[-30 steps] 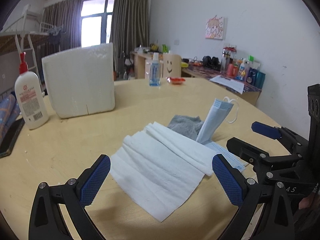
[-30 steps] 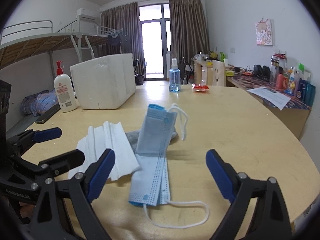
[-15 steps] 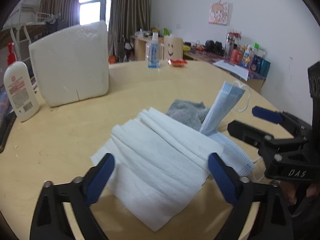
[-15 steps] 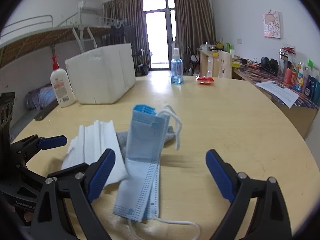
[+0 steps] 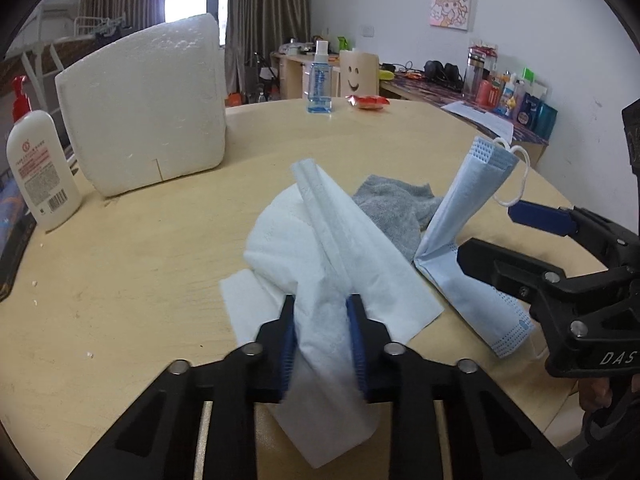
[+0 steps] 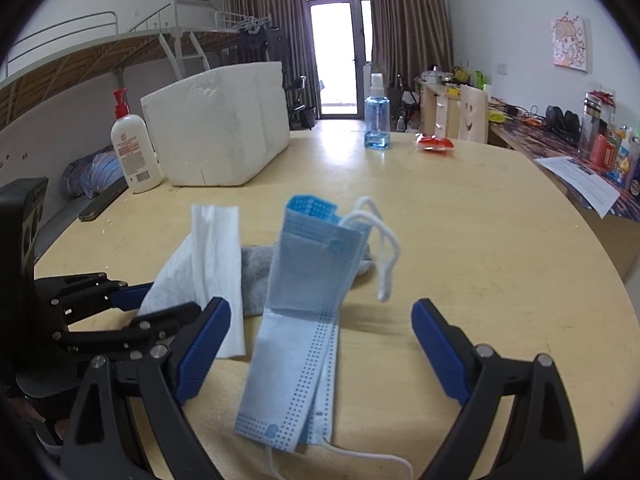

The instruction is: Organize soft objects

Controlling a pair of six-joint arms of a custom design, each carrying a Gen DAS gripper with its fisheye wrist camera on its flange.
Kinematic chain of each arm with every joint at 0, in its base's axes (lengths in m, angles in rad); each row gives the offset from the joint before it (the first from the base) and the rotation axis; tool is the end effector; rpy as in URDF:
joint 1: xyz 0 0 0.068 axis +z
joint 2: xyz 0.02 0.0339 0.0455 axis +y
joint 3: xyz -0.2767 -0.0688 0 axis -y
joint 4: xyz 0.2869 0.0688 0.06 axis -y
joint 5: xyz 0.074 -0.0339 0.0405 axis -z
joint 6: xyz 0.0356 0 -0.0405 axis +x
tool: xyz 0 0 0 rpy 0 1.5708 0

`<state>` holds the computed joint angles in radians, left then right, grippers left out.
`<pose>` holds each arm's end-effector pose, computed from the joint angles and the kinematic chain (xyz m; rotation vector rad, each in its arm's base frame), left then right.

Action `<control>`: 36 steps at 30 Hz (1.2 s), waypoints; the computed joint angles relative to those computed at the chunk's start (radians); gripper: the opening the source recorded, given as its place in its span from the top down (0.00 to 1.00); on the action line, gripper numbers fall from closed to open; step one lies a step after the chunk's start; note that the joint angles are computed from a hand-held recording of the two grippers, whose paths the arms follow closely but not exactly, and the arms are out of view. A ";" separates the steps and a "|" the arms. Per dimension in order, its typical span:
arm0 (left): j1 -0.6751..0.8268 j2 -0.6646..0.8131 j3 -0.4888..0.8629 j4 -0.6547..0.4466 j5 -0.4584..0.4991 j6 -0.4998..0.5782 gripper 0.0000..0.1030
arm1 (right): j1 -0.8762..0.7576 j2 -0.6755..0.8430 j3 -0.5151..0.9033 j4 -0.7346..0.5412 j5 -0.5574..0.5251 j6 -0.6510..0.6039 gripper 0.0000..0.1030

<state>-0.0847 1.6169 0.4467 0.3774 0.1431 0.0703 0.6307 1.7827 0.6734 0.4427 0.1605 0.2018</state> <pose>0.2751 -0.0285 0.0713 0.2518 2.3467 -0.1760 0.2823 0.1991 0.0864 -0.3912 2.2071 0.2751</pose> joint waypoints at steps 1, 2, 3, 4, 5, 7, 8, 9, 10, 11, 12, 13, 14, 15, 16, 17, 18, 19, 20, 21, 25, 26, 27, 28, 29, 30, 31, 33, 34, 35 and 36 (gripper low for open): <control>0.005 -0.002 -0.003 0.002 0.009 0.003 0.77 | 0.001 0.001 0.007 -0.010 -0.003 0.000 0.08; 0.010 -0.005 -0.005 0.004 0.016 0.003 0.78 | 0.002 0.004 0.014 -0.018 -0.004 0.000 0.08; 0.018 -0.010 -0.009 0.007 0.027 0.002 0.79 | 0.003 0.008 0.022 -0.027 -0.001 -0.001 0.08; 0.028 -0.016 -0.015 0.011 0.037 0.003 0.79 | 0.003 0.011 0.030 -0.035 -0.002 -0.002 0.08; 0.033 -0.021 -0.017 0.011 0.043 0.000 0.79 | 0.001 0.016 0.040 -0.045 -0.006 -0.004 0.08; 0.054 -0.037 -0.027 0.015 0.065 -0.002 0.79 | -0.001 0.027 0.062 -0.068 -0.008 0.002 0.08; 0.063 -0.049 -0.036 0.018 0.072 -0.002 0.79 | -0.002 0.030 0.069 -0.076 -0.008 0.004 0.08; 0.068 -0.060 -0.042 0.024 0.076 -0.006 0.79 | -0.003 0.035 0.078 -0.085 -0.011 0.005 0.08; 0.078 -0.073 -0.051 0.027 0.088 -0.004 0.79 | -0.006 0.042 0.089 -0.095 -0.017 0.006 0.08; 0.075 -0.079 -0.054 0.031 0.091 -0.010 0.79 | -0.007 0.045 0.094 -0.099 -0.021 0.006 0.09; 0.081 -0.090 -0.062 0.034 0.104 -0.008 0.79 | -0.008 0.051 0.102 -0.106 -0.025 0.006 0.10; 0.083 -0.098 -0.069 0.037 0.109 -0.007 0.79 | -0.008 0.053 0.107 -0.111 -0.027 0.008 0.12; 0.086 -0.104 -0.073 0.037 0.115 -0.006 0.79 | -0.010 0.057 0.115 -0.120 -0.032 0.008 0.16; 0.090 -0.110 -0.074 0.034 0.122 -0.003 0.79 | -0.009 0.059 0.121 -0.127 -0.034 0.011 0.21; 0.094 -0.116 -0.078 0.034 0.130 0.000 0.79 | -0.011 0.063 0.126 -0.133 -0.041 0.014 0.24; 0.096 -0.122 -0.080 0.037 0.135 0.001 0.79 | -0.014 0.068 0.134 -0.144 -0.053 0.018 0.29; 0.096 -0.127 -0.085 0.038 0.136 0.003 0.79 | -0.016 0.072 0.141 -0.156 -0.061 0.022 0.31; 0.096 -0.130 -0.086 0.037 0.138 0.005 0.79 | -0.016 0.074 0.144 -0.161 -0.061 0.026 0.33; 0.095 -0.129 -0.084 0.036 0.140 0.006 0.79 | -0.014 0.075 0.146 -0.163 -0.057 0.027 0.36; 0.097 -0.129 -0.085 0.037 0.145 0.008 0.79 | -0.013 0.075 0.145 -0.165 -0.055 0.029 0.40; 0.104 -0.137 -0.090 0.040 0.151 0.009 0.79 | -0.017 0.063 0.128 -0.162 -0.069 0.040 0.55; 0.102 -0.138 -0.090 0.039 0.150 0.009 0.79 | -0.017 0.061 0.127 -0.162 -0.070 0.043 0.59; 0.100 -0.140 -0.091 0.037 0.150 0.011 0.79 | -0.020 0.054 0.117 -0.154 -0.075 0.045 0.66; 0.097 -0.142 -0.092 0.038 0.146 0.010 0.79 | -0.020 0.052 0.117 -0.157 -0.081 0.046 0.69; 0.095 -0.148 -0.097 0.039 0.145 0.008 0.79 | -0.020 0.052 0.120 -0.164 -0.085 0.047 0.76; 0.095 -0.151 -0.097 0.038 0.146 0.007 0.79 | -0.020 0.051 0.120 -0.165 -0.087 0.046 0.78; 0.094 -0.157 -0.099 0.037 0.144 0.007 0.79 | -0.018 0.045 0.113 -0.158 -0.086 0.043 0.79; 0.094 -0.169 -0.104 0.037 0.144 0.005 0.79 | -0.015 0.035 0.102 -0.149 -0.085 0.040 0.80; 0.096 -0.178 -0.107 0.034 0.145 0.005 0.79 | -0.012 0.025 0.093 -0.143 -0.080 0.039 0.80; 0.097 -0.189 -0.112 0.033 0.144 0.004 0.79 | -0.009 0.016 0.086 -0.138 -0.074 0.037 0.80; 0.101 -0.202 -0.116 0.028 0.146 0.008 0.79 | -0.006 0.006 0.077 -0.133 -0.067 0.036 0.80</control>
